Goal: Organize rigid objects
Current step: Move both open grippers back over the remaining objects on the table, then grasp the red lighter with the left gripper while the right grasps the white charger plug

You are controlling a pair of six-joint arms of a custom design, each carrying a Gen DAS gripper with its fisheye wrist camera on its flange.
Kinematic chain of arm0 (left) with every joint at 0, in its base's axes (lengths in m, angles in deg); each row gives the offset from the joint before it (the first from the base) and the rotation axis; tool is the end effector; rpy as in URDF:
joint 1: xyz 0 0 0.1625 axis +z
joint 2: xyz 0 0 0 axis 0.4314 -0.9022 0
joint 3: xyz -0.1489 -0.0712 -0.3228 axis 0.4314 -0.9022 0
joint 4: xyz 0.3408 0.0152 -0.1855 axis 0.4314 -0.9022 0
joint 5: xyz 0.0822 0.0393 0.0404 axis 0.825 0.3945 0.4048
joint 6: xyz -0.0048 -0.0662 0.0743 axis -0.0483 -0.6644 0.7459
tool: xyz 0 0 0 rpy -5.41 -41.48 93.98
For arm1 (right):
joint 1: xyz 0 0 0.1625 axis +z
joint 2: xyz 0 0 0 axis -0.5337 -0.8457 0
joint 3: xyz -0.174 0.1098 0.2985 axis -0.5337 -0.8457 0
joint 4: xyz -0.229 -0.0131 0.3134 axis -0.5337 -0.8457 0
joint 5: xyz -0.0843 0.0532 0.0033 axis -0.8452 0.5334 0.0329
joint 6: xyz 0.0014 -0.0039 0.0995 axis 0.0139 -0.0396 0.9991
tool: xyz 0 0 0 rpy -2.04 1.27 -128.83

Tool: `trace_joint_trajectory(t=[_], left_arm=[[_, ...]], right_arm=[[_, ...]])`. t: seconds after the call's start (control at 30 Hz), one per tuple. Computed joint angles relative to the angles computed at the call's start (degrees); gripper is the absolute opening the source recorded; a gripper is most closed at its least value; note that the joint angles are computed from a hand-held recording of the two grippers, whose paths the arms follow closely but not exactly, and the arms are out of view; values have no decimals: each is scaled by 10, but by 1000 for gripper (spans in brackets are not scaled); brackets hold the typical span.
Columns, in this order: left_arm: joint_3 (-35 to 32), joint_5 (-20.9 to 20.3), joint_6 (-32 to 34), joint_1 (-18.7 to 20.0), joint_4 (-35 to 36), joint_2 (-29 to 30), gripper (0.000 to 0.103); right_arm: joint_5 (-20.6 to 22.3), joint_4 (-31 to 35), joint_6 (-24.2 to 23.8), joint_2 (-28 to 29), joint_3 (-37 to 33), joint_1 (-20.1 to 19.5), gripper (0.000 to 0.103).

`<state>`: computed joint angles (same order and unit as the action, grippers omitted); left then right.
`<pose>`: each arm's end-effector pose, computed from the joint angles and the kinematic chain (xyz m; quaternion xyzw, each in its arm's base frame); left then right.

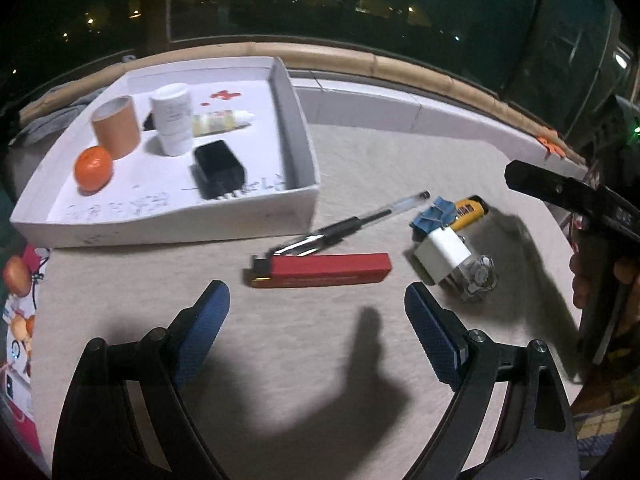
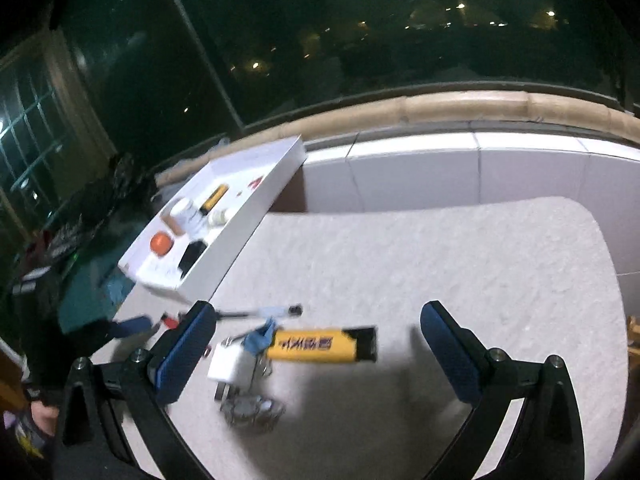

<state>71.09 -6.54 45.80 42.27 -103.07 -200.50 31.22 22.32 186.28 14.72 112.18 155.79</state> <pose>0.0908 -0.2577 0.2532 0.2367 0.9103 -0.2549 0.2244 0.2777 -0.2671 -0.0652 0.2005 -0.9085 0.3310 0.1580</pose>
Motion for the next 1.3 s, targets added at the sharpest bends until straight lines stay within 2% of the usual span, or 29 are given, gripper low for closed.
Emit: trace_joint_trajectory(t=[0.17, 0.2, 0.27, 0.37, 0.53, 0.73, 0.83, 0.93, 0.97, 1.03, 1.17, 1.23, 1.3], left_arm=[[8, 24, -10, -29, -9, 22, 90], [7, 28, -15, -29, -18, 35, 90], [1, 27, -21, -20, -40, 70, 90], [-7, 29, -28, -20, -62, 102, 90], [-3, 44, -34, -28, -69, 108, 90], [-4, 88, -31, -22, -27, 66, 90], [-3, 125, -47, -14, 17, 14, 90], [-10, 105, -54, -6, 62, -26, 90], [-12, 93, -55, -10, 71, -36, 90], [-9, 95, -61, -29, 74, -43, 90], [2, 126, -87, -51, 34, 7, 90], [0, 134, -92, -36, -3, 51, 90], [12, 162, -82, -40, -20, 45, 89]], right_arm=[[-11, 17, -26, 10, -5, 17, 98], [-10, 22, -32, 16, -10, 22, 87], [2, 46, -42, 43, -39, 37, 74], [11, 58, -47, 62, -53, 45, 73], [14, 55, -38, 54, -43, 49, 73], [20, 56, -21, 53, -43, 54, 73], [25, 55, -14, 50, -40, 56, 73], [29, 53, -7, 47, -37, 55, 73], [31, 53, -5, 47, -36, 55, 73], [32, 56, -4, 49, -40, 56, 73], [37, 71, -12, 65, -58, 70, 73], [51, 89, -18, 86, -80, 82, 73], [59, 102, -20, 102, -96, 89, 73]])
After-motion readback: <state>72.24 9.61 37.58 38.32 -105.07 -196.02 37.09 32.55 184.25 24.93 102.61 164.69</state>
